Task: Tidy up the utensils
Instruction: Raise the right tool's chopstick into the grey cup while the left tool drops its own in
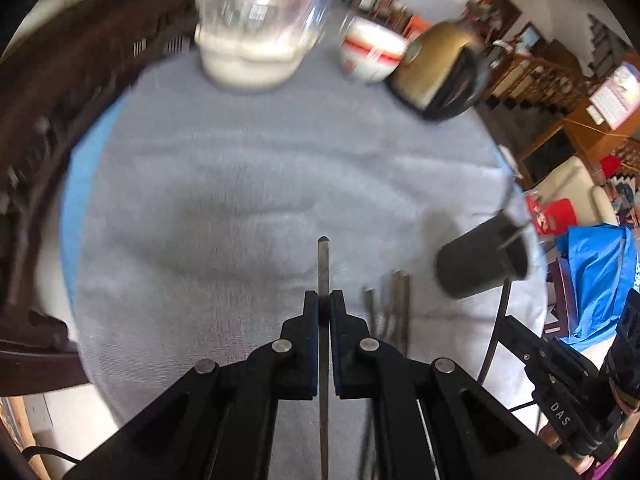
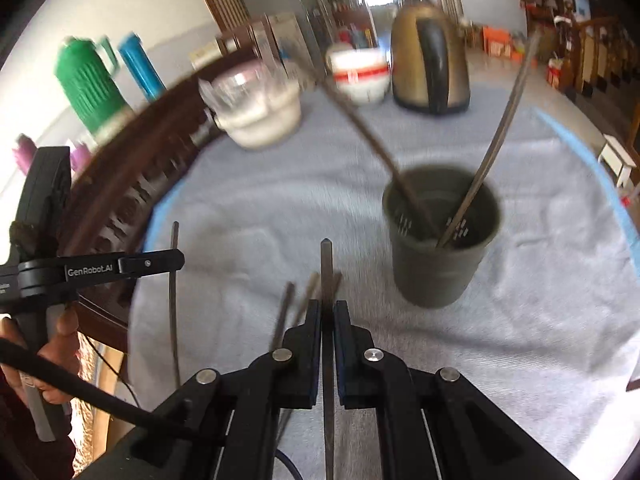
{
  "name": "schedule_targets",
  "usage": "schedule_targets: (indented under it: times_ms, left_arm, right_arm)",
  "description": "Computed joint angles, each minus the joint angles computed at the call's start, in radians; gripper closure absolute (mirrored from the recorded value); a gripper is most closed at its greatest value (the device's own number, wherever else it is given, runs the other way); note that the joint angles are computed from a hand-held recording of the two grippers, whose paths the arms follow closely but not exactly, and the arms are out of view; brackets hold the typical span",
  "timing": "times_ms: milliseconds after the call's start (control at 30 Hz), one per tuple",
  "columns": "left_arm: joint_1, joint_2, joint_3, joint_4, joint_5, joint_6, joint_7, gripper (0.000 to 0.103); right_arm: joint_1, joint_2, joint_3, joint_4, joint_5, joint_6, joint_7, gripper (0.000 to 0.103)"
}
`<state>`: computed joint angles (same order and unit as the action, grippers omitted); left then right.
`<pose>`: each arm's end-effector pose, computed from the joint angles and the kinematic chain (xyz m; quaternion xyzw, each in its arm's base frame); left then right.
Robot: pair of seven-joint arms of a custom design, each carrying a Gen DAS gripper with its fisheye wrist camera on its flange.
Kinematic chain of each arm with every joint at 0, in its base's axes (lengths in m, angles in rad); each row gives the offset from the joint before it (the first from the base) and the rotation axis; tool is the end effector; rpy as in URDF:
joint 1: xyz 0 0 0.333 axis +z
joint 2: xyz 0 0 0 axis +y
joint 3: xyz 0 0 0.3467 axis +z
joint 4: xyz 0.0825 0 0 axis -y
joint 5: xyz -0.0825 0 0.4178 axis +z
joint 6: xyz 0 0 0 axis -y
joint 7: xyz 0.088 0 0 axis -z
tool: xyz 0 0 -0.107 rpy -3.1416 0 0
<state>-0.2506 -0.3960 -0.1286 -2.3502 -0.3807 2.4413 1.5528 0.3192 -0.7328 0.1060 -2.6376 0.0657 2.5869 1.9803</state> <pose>0.4521 -0.1872 0.5499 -0.6343 0.7241 -0.2698 0.0254 0.3515 0.1638 0.5577 -0.6565 0.6765 -0.1314 0.3066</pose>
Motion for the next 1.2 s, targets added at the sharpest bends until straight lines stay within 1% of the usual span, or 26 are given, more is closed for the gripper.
schedule_targets:
  times_ms: [133, 167, 267, 300, 467, 567, 667, 833, 1000, 1100, 1167, 1200]
  left_arm:
    - [-0.019, -0.086, -0.01, -0.012, 0.01, 0.039, 0.011, 0.098]
    - [-0.025, -0.095, -0.012, -0.008, 0.013, 0.049, 0.011, 0.098]
    - [-0.049, -0.144, -0.012, -0.006, 0.016, 0.079, 0.017, 0.098]
    - [-0.056, -0.158, -0.011, 0.0, 0.019, 0.082, 0.016, 0.098]
    - [-0.089, -0.172, -0.008, 0.053, 0.021, 0.114, 0.018, 0.098]
    - [-0.094, -0.148, -0.028, 0.098, 0.042, 0.152, 0.005, 0.098]
    - [-0.103, -0.119, -0.043, 0.148, 0.058, 0.196, -0.009, 0.098]
    - [-0.104, -0.061, -0.075, 0.218, 0.105, 0.262, -0.047, 0.098]
    - [-0.093, 0.021, -0.115, 0.284, 0.172, 0.266, -0.109, 0.098]
    - [-0.11, 0.057, -0.112, 0.297, 0.174, 0.269, -0.118, 0.098]
    - [-0.093, 0.086, -0.133, 0.306, 0.213, 0.281, -0.15, 0.098]
    - [-0.089, 0.104, -0.138, 0.312, 0.227, 0.275, -0.165, 0.098]
  right_arm:
    - [-0.015, -0.096, 0.006, -0.026, -0.006, 0.044, 0.014, 0.096]
    - [-0.027, -0.126, 0.012, -0.033, -0.011, 0.06, 0.026, 0.096]
    - [-0.058, -0.166, 0.034, -0.042, -0.028, 0.116, 0.057, 0.096]
    - [-0.073, -0.187, 0.038, -0.043, -0.038, 0.122, 0.066, 0.096]
    - [-0.139, -0.237, 0.051, -0.027, -0.072, 0.186, 0.116, 0.096]
    - [-0.182, -0.245, 0.059, -0.009, -0.093, 0.229, 0.136, 0.096]
    - [-0.232, -0.242, 0.075, 0.022, -0.12, 0.248, 0.153, 0.096]
    - [-0.287, -0.227, 0.088, 0.051, -0.151, 0.27, 0.178, 0.097]
    - [-0.317, -0.196, 0.087, 0.063, -0.166, 0.282, 0.199, 0.097]
    - [-0.331, -0.178, 0.085, 0.067, -0.175, 0.287, 0.207, 0.097]
    - [-0.351, -0.16, 0.094, 0.072, -0.187, 0.296, 0.215, 0.097]
    - [-0.364, -0.144, 0.099, 0.077, -0.194, 0.304, 0.218, 0.096]
